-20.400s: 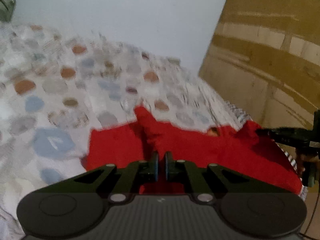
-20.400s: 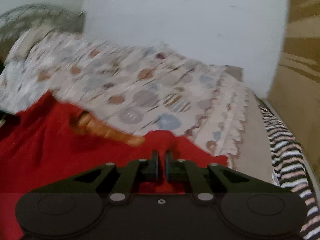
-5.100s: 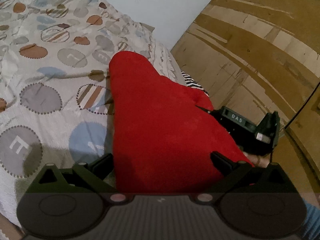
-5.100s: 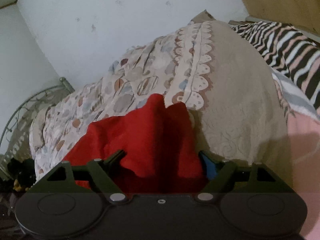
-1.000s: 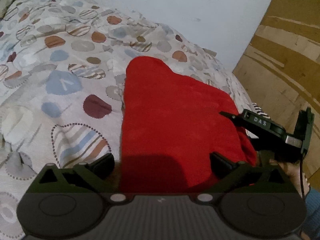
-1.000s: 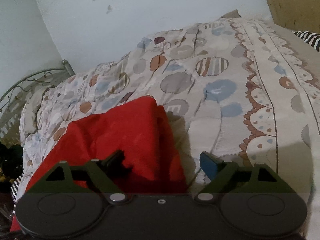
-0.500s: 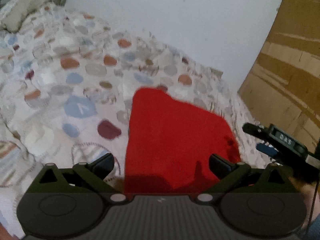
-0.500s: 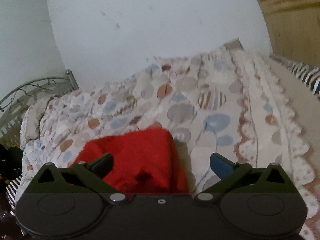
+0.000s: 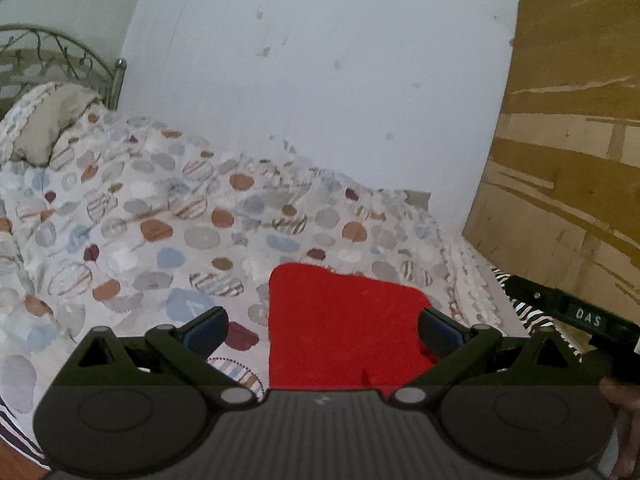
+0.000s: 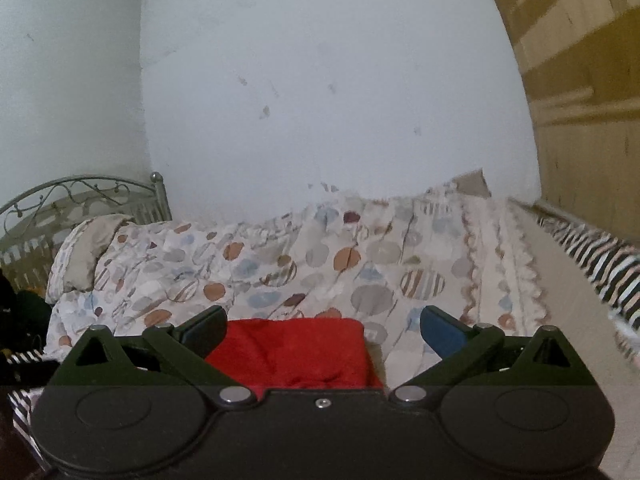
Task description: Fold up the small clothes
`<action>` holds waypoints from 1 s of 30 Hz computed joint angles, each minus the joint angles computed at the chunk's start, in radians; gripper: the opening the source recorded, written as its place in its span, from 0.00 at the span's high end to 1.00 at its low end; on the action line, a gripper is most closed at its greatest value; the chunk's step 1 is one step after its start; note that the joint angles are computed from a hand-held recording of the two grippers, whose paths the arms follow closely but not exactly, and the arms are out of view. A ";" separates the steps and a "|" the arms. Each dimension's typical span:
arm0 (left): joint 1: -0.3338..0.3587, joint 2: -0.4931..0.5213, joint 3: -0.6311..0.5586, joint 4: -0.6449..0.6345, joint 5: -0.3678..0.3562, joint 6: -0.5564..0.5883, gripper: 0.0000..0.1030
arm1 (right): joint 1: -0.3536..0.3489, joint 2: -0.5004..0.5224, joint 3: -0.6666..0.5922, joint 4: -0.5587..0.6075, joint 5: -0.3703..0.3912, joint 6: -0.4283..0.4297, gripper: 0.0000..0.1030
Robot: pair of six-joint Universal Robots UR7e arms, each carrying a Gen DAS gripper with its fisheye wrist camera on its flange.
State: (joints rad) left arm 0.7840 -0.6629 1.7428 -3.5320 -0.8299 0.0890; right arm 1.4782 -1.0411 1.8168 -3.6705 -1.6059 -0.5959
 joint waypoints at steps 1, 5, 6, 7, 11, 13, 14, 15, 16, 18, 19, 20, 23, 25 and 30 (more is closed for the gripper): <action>-0.007 -0.004 0.011 -0.017 0.003 0.008 0.00 | 0.003 -0.008 0.019 -0.024 0.003 -0.017 0.01; -0.030 -0.017 0.052 -0.078 0.016 0.034 0.00 | 0.013 -0.039 0.094 -0.112 0.023 -0.081 0.01; -0.035 -0.021 0.063 -0.088 0.019 0.037 0.00 | 0.014 -0.046 0.115 -0.133 0.030 -0.100 0.01; -0.041 -0.024 0.075 -0.099 0.023 0.038 0.00 | 0.016 -0.051 0.135 -0.157 0.034 -0.117 0.01; -0.068 -0.036 0.131 -0.156 0.058 0.046 0.00 | 0.018 -0.074 0.219 -0.248 0.057 -0.166 0.00; -0.083 -0.046 0.164 -0.179 0.084 0.032 0.00 | 0.015 -0.083 0.261 -0.296 0.079 -0.185 0.00; -0.090 -0.054 0.182 -0.181 0.091 0.016 0.00 | 0.013 -0.089 0.281 -0.313 0.086 -0.192 0.00; -0.096 -0.064 0.201 -0.179 0.096 -0.002 0.00 | 0.010 -0.094 0.300 -0.328 0.096 -0.195 0.00; -0.102 -0.073 0.219 -0.176 0.103 -0.017 0.00 | 0.006 -0.100 0.321 -0.344 0.110 -0.197 0.00; -0.115 -0.085 0.251 -0.173 0.125 -0.026 0.00 | 0.001 -0.108 0.357 -0.371 0.121 -0.197 0.00; -0.122 -0.088 0.267 -0.178 0.139 -0.023 0.00 | -0.001 -0.112 0.376 -0.385 0.123 -0.195 0.00; -0.130 -0.092 0.283 -0.185 0.154 -0.020 0.00 | -0.002 -0.115 0.394 -0.400 0.121 -0.191 0.00; -0.152 -0.100 0.344 -0.221 0.192 -0.016 0.00 | 0.008 -0.122 0.442 -0.435 0.080 -0.157 0.00; -0.159 -0.114 0.382 -0.215 0.203 -0.044 0.00 | 0.015 -0.143 0.478 -0.414 0.046 -0.119 0.00; -0.177 -0.122 0.446 -0.257 0.258 -0.129 0.00 | 0.021 -0.140 0.550 -0.450 0.002 -0.094 0.00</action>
State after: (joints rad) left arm 0.6065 -0.7853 2.1889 -3.7889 -0.5720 -0.0396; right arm 1.4987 -1.1813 2.3672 -4.1204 -1.6036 -0.6897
